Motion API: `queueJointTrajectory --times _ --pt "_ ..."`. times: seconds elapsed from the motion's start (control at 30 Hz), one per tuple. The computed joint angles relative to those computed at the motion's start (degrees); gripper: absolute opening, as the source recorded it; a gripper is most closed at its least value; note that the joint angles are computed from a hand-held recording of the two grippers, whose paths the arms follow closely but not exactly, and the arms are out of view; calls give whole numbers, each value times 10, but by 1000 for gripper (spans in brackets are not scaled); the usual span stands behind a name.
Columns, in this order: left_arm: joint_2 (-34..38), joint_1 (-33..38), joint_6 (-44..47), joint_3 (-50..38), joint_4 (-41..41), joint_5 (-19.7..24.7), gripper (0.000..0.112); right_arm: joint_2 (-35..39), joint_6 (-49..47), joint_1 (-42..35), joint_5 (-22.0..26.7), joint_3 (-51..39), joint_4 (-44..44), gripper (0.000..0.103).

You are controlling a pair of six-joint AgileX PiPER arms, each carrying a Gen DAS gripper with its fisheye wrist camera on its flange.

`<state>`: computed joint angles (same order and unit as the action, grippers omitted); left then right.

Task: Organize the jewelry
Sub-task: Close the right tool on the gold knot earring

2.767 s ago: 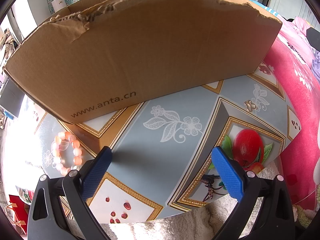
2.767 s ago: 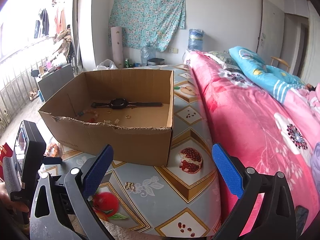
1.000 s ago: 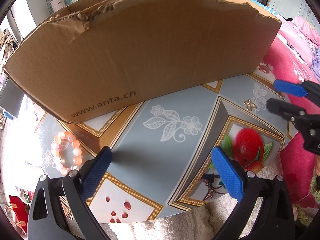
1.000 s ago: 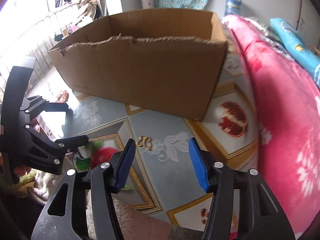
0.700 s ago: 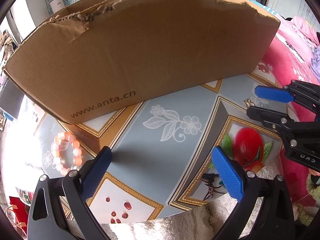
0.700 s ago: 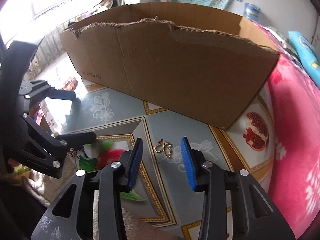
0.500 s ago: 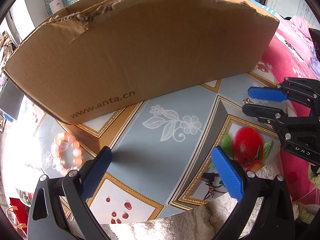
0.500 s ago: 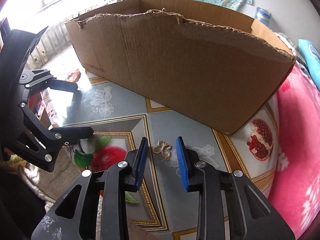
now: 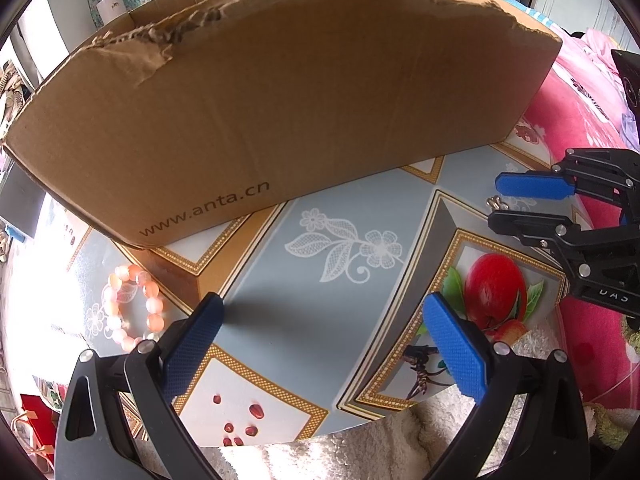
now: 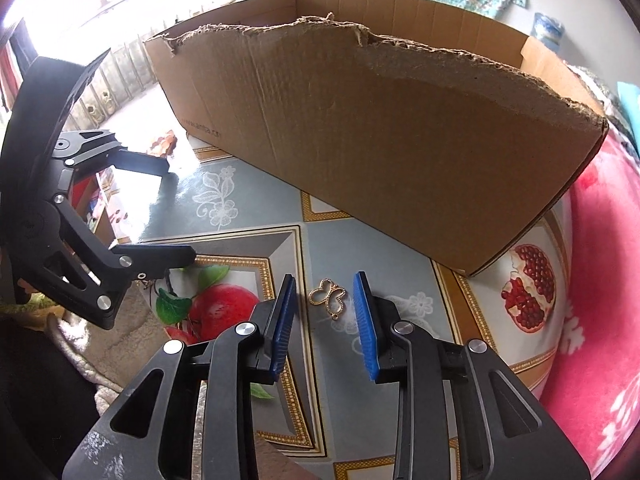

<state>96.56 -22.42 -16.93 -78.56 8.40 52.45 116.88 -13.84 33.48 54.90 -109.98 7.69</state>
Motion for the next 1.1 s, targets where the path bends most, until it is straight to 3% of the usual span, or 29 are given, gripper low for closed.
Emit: queueJointTrajectory --times 0.3,0.33,0.4,0.83,1.1 --pt "10 0 1 -15 -1 10 98 15 -23 4 38 -39 -16 28" --pt "10 0 0 -15 -1 10 98 16 -22 5 36 -38 -19 28" --pt "11 0 1 -16 -1 10 98 19 -12 10 29 -37 -21 15" --pt "11 -1 0 -16 0 8 98 17 20 -2 8 -28 3 13" --pt "-14 2 17 24 -2 -31 98 -14 28 -12 -20 7 25 13"
